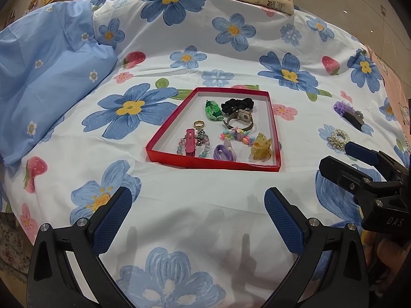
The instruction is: Organize jewelry
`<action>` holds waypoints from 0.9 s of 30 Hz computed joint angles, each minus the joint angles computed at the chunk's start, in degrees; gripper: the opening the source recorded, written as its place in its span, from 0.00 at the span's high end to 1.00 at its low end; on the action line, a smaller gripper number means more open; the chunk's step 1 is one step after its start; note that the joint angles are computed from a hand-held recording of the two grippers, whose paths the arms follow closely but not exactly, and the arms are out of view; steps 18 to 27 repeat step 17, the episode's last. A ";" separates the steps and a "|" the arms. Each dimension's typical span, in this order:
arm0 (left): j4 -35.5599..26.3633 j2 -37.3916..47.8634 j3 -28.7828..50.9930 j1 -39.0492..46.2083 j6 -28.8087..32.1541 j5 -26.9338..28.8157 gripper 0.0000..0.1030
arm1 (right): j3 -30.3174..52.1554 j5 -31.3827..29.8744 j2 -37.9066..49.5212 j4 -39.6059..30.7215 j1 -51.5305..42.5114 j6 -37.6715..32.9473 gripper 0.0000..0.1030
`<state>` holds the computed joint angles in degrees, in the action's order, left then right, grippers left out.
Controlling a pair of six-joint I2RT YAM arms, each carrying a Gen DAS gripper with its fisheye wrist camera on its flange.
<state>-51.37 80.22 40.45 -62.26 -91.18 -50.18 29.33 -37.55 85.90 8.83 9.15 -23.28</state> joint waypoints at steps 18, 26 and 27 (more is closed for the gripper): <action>6.49 -2.91 -2.63 4.30 7.67 1.96 0.00 | 3.18 -0.07 3.66 -1.37 -0.74 -0.20 0.00; 6.49 -2.91 -2.63 4.30 7.67 1.96 0.00 | 3.18 -0.07 3.66 -1.37 -0.74 -0.20 0.00; 6.49 -2.91 -2.63 4.30 7.67 1.96 0.00 | 3.18 -0.07 3.66 -1.37 -0.74 -0.20 0.00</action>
